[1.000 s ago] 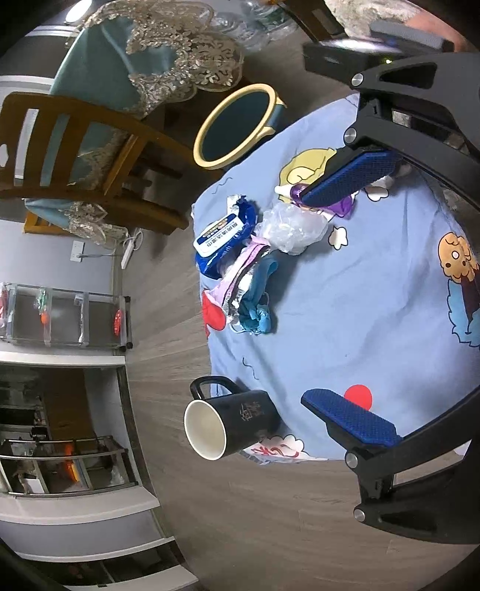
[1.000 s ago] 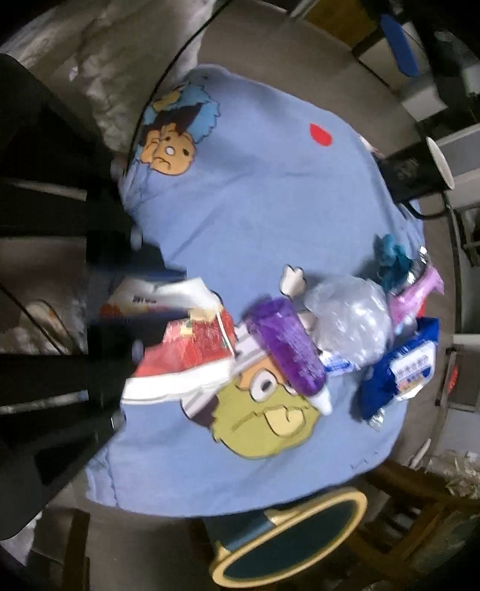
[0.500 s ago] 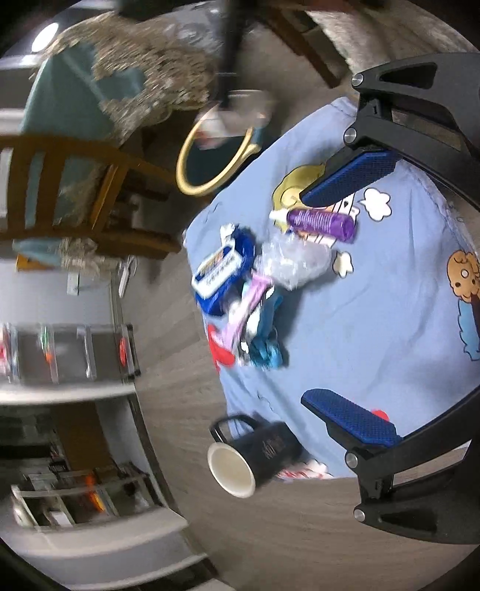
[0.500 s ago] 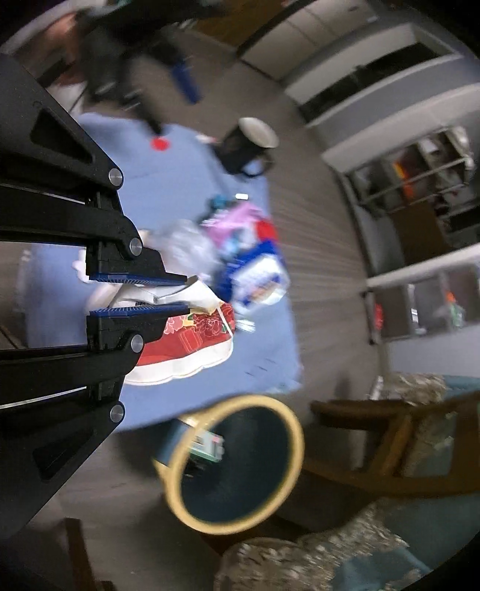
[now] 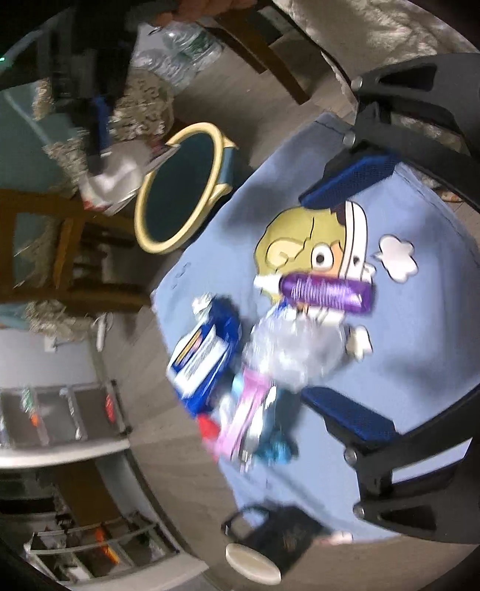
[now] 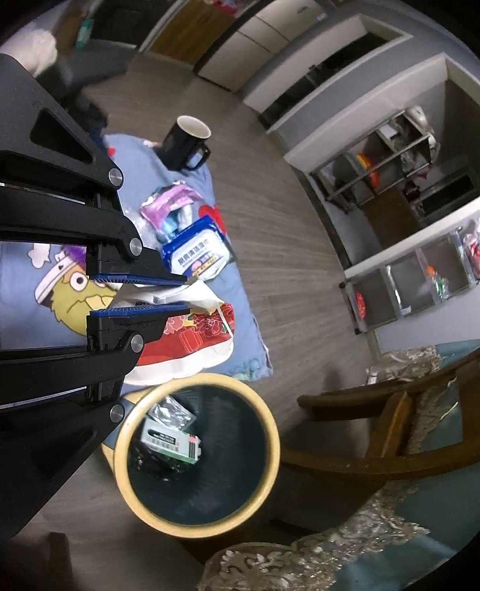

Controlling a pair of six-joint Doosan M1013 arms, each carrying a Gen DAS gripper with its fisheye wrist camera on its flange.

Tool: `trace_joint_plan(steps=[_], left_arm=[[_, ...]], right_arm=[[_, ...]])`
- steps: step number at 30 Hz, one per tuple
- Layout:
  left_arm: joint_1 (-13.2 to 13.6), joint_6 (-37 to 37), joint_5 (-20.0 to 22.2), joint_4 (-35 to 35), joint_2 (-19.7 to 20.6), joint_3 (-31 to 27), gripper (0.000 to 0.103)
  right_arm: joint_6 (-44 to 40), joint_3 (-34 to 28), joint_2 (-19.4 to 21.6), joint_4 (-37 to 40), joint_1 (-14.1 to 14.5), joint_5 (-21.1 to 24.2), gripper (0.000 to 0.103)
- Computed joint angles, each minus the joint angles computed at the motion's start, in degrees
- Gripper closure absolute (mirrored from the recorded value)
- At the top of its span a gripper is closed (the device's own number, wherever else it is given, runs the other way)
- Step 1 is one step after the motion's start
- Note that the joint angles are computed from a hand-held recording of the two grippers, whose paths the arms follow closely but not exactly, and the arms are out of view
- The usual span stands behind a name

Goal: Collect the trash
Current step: 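Grasp the red-white snack wrapper with the right tool while the left grasps the purple spray bottle, then carry the wrapper and purple bottle over the bin and open both tools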

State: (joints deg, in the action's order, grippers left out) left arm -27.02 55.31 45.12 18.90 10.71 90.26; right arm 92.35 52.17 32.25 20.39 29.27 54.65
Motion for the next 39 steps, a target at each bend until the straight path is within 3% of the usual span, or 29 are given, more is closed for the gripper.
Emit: trace_joint_plan(steps=[5, 10, 17, 30, 39], left_arm=[[1.2, 7.6, 1.3, -9.1, 4.2, -1.8, 0.052], [1.3, 6.4, 2.7, -7.5, 6.3, -2.9, 0.053], [1.3, 6.2, 5.2, -4.6, 8.0, -3.9, 0.07], [-0.2, 7.0, 1.7, -3.2, 5.3, -3.1, 0.07], [-1.5, 9.1, -1.2, -3.2, 4.4, -5.6, 0.07]], right_arm=[[-0.6, -0.4, 0.6, 1.9, -0.1, 1.4, 0.092], [-0.7, -0.7, 0.9, 2.5, -0.3, 2.5, 0.092], [0.0, -0.9, 1.3, 4.1, -1.1, 3.6, 0.092], [0.9, -0.1, 0.8, 4.1, -1.7, 1.8, 0.092], [5.2, -0.4, 1.0, 0.7, -3.5, -1.3, 0.092]])
